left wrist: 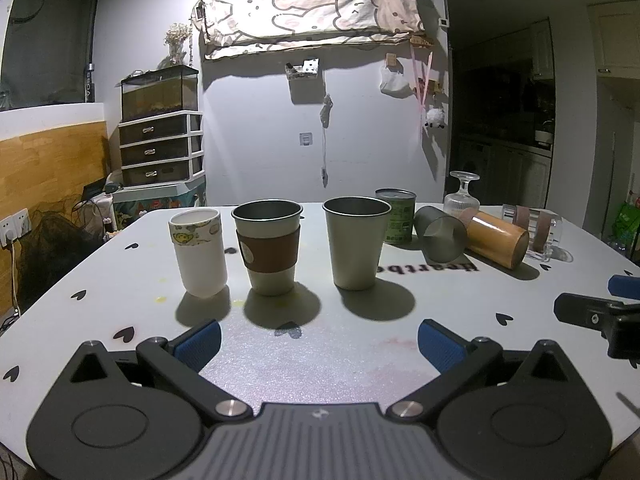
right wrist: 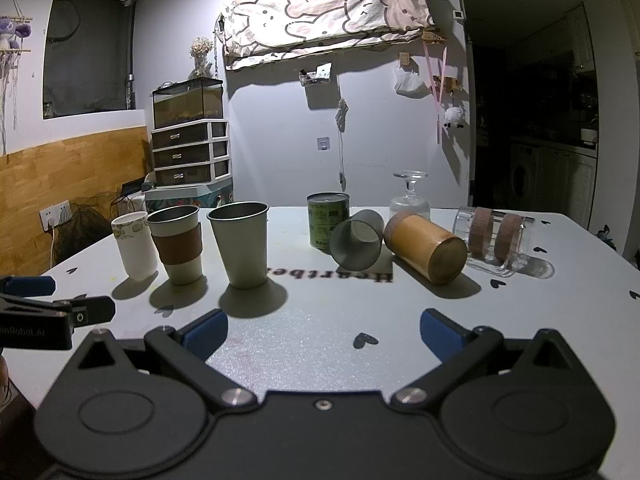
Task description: Flip cup upright
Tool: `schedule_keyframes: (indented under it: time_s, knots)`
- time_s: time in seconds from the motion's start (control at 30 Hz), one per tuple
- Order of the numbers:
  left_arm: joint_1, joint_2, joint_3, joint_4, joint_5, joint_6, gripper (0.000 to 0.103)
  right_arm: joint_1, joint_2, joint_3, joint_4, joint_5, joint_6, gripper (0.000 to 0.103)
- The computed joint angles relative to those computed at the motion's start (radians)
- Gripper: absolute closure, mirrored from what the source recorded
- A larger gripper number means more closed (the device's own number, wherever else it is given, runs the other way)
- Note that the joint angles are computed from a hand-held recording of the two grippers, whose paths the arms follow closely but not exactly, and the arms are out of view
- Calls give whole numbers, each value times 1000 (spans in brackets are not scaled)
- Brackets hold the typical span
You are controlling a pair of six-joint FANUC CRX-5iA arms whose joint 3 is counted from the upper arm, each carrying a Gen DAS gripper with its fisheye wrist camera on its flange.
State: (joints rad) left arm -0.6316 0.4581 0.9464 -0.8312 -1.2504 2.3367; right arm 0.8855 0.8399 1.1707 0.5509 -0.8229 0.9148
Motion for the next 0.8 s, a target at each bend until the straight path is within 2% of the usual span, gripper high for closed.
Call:
schedule_keyframes:
  time_s: [0.8]
  knots:
    - [2, 2, 10, 1, -6, -3, 0, 0, -5, -8, 2, 3, -3, 0]
